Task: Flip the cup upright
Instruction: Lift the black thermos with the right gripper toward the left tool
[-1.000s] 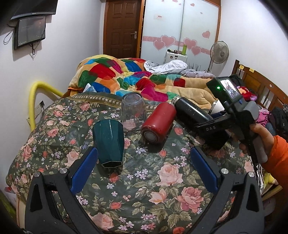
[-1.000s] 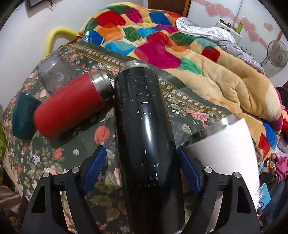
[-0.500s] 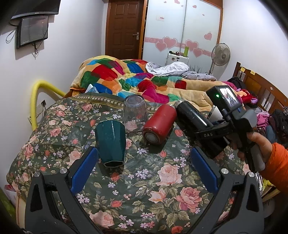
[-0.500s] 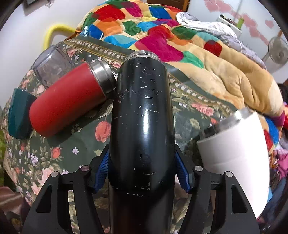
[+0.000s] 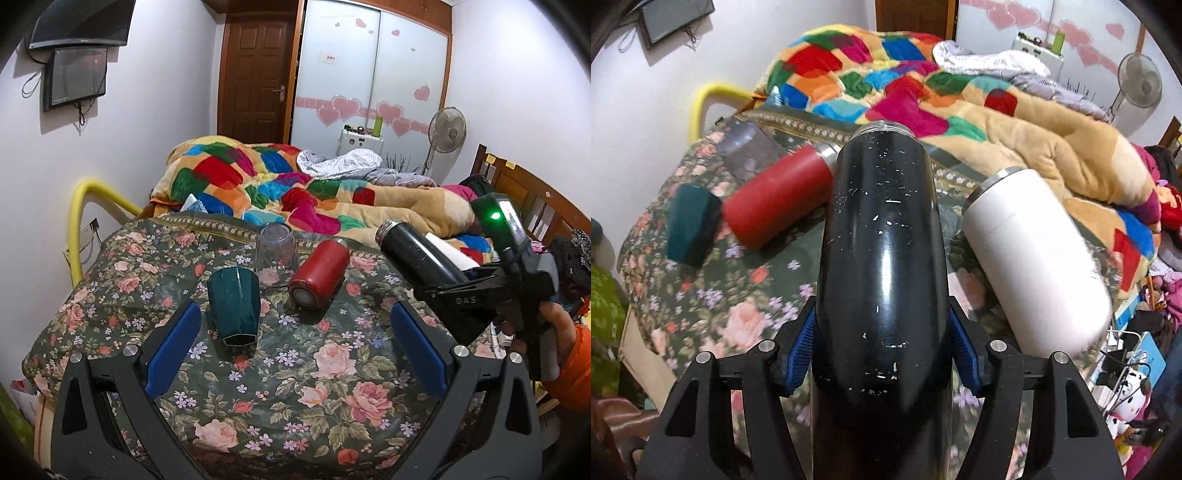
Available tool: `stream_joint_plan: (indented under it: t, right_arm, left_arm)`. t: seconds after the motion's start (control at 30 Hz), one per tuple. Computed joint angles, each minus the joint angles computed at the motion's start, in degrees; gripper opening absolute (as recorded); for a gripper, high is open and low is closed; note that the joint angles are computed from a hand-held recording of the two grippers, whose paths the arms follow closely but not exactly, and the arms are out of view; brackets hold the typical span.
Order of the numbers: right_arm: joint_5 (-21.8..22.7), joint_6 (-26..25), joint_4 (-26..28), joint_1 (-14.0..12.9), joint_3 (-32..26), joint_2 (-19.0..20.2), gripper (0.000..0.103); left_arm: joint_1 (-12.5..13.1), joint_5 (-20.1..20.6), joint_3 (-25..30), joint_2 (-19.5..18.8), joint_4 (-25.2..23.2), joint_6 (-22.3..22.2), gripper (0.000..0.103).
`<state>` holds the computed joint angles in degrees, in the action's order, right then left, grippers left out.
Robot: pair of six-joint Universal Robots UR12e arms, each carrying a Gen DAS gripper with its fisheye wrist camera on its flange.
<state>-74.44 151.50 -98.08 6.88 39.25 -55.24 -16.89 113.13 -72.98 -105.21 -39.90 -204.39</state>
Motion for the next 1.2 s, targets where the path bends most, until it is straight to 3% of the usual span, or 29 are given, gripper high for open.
stream_joint_plan:
  t: [0.37,0.57,1.2]
  right_arm:
    - [5.5,-3.4,-7.8,-0.8,10.6,-8.3,0.061]
    - [7.8,-6.6,-7.0,-0.4,14.2,-10.5,0.061]
    - [0.9,-13.9,-1.6,4.4,17.8,-9.3,0.061]
  left_arm:
    - [-2.3,3.3,-1.3,2.3,1.9,1.9,0.103]
    - [-2.5,3.6,-2.5,3.5,1.6,1.1,0.103]
    - [-0.7,1.7,-4.7,4.4,-3.5,-3.2,0.103]
